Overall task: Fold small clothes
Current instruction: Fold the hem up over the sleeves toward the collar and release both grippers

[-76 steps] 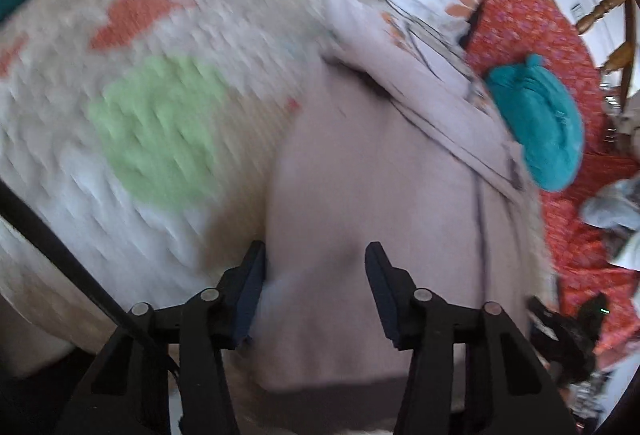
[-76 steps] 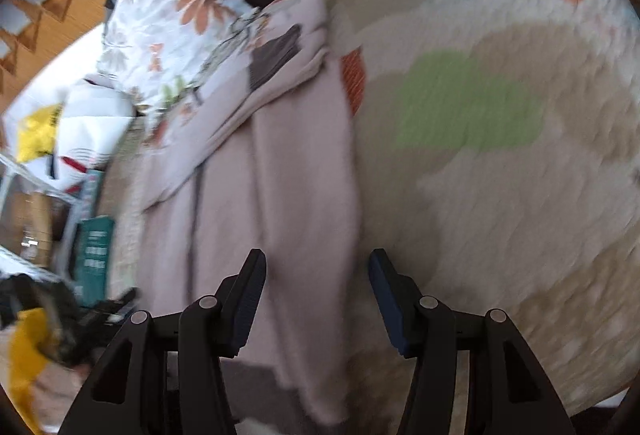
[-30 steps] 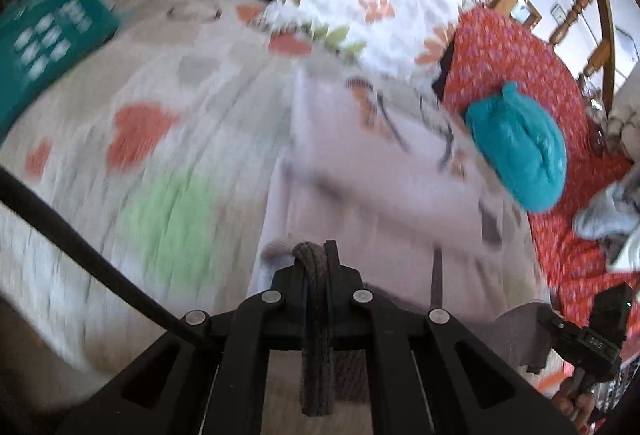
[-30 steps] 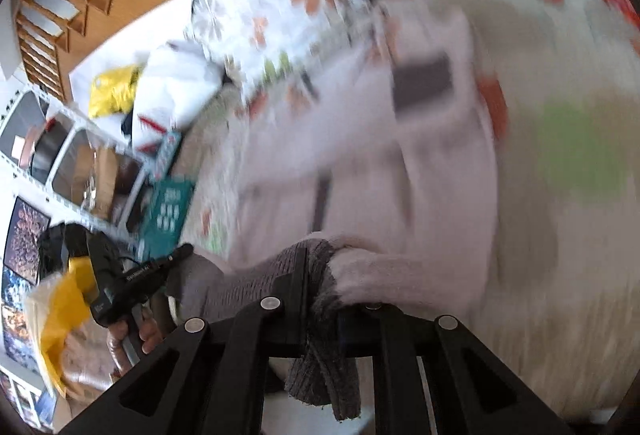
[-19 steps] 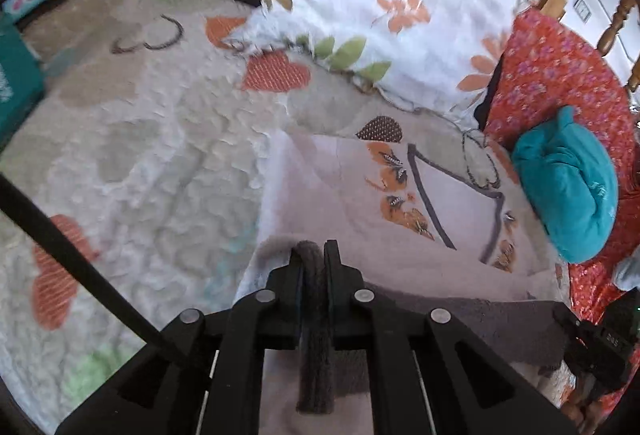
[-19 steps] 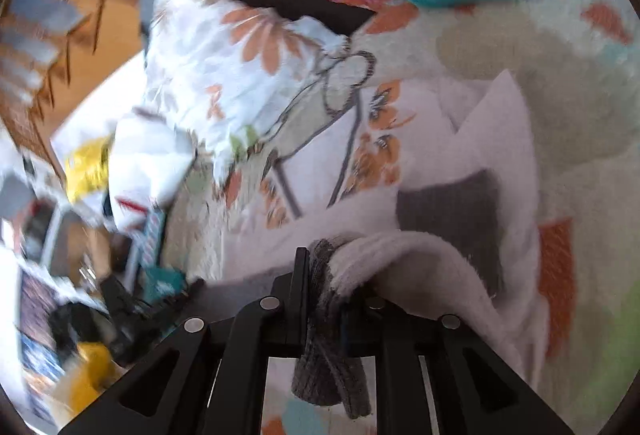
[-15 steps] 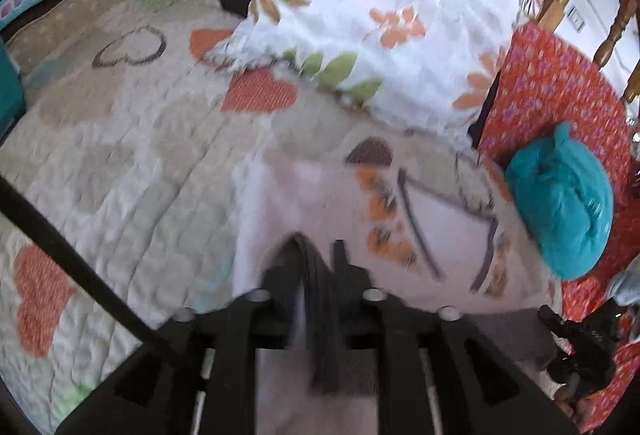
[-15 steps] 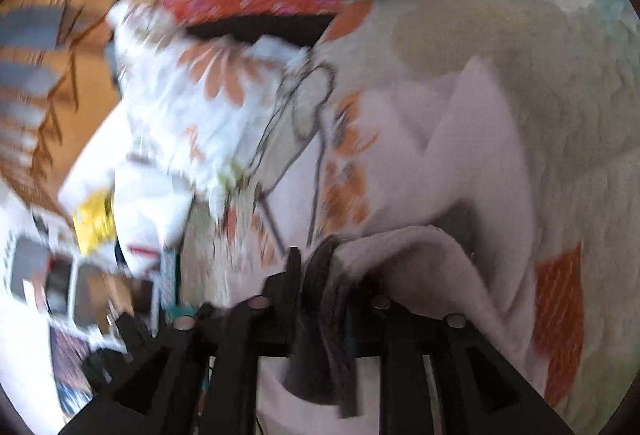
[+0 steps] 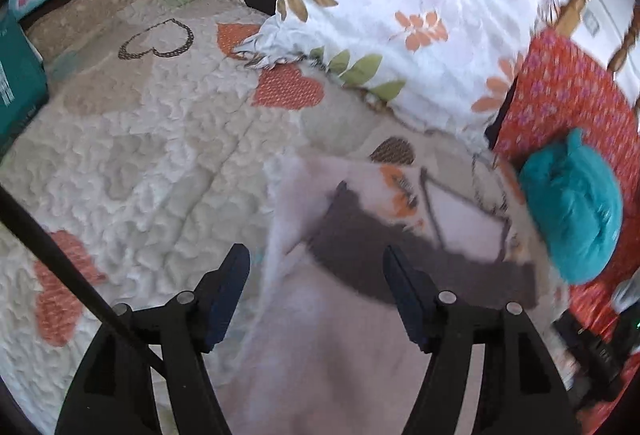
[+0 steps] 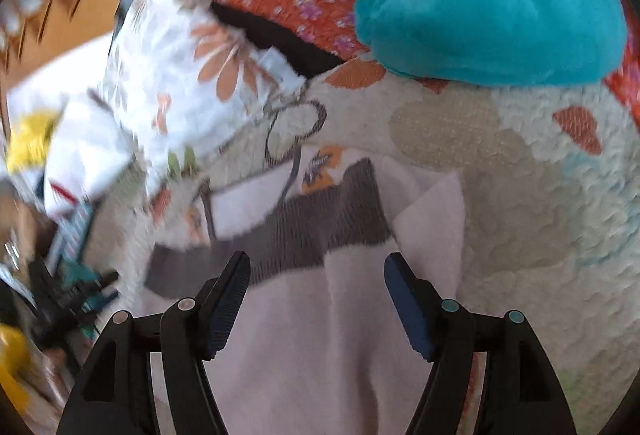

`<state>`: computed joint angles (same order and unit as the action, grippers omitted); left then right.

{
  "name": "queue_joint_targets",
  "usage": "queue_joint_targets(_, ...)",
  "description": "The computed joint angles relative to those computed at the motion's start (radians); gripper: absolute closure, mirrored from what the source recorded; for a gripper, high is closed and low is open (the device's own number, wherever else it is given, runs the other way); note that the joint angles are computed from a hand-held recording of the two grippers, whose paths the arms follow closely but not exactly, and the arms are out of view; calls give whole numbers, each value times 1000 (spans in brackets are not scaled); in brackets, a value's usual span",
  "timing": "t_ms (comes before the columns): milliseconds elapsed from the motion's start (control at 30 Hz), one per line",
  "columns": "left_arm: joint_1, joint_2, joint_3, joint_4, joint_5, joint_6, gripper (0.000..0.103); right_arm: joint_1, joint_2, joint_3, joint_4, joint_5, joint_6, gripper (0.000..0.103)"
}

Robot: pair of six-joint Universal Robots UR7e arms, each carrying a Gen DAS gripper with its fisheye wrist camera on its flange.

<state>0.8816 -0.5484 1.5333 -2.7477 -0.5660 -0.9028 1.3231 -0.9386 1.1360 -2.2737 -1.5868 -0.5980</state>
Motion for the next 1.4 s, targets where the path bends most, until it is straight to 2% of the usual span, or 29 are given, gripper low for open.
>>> queue_joint_targets(100, -4, -17, 12, 165, 14, -44, 35, 13, -20, 48, -34, -81, -64, 28)
queue_joint_targets(200, -5, -31, 22, 295, 14, -82, 35, 18, -37, 80, -69, -153, -74, 29)
queue_joint_targets(333, -6, -64, 89, 213, -59, -22, 35, -8, -62, 58, 1, -140, -53, 29)
queue_joint_targets(500, -15, -83, 148, 185, -109, 13, 35, -49, -129, 134, 25, -147, -149, 32)
queue_joint_targets(533, -15, -78, 150, 192, -122, 14, 35, -55, -133, 137, 41, -142, -162, 35)
queue_joint_targets(600, -8, -67, 142, 223, -154, 11, 38, -73, -144, 145, 123, -112, -173, 59)
queue_joint_targets(633, -7, -62, 137, 245, -156, -1, 53, -77, -140, 136, 188, -112, -172, 88)
queue_joint_targets(700, -18, -62, 144, 252, -136, -23, 62, -76, -144, 139, 208, -133, -167, 89)
queue_joint_targets(733, -20, -68, 150, 247, -142, -34, 74, -79, -156, 141, 207, -125, -173, 90)
queue_joint_targets(767, -22, -77, 160, 245, -148, -54, 78, -83, -168, 140, 208, -119, -174, 91)
queue_joint_targets(867, -22, -98, 181, 256, -138, -115, 78, -90, -196, 151, 174, -134, -149, 95)
queue_joint_targets(900, -21, -108, 193, 252, -136, -132, 78, -86, -202, 168, 122, -181, -148, 94)
queue_joint_targets(967, -20, -125, 216, 226, -135, -150, 77, -85, -196, 166, 106, -249, -131, 88)
queue_joint_targets(1033, -29, -143, 234, 231, -113, -181, 75, -86, -195, 168, 91, -257, -126, 82)
queue_joint_targets(1100, -51, -162, 238, 332, -43, -283, 74, -72, -204, 191, 41, -264, -142, 81)
queue_joint_targets(1167, -64, -180, 240, 423, 12, -373, 71, -45, -216, 241, -72, -303, -180, 72)
queue_joint_targets(1200, -70, -191, 252, 424, 25, -395, 68, -35, -217, 259, -121, -317, -189, 67)
queue_joint_targets(1267, -74, -209, 288, 349, 31, -400, 52, -22, -219, 273, -167, -320, -178, 48)
queue_joint_targets(1400, -62, -212, 312, 243, -16, -359, 51, -15, -219, 266, -170, -288, -109, 44)
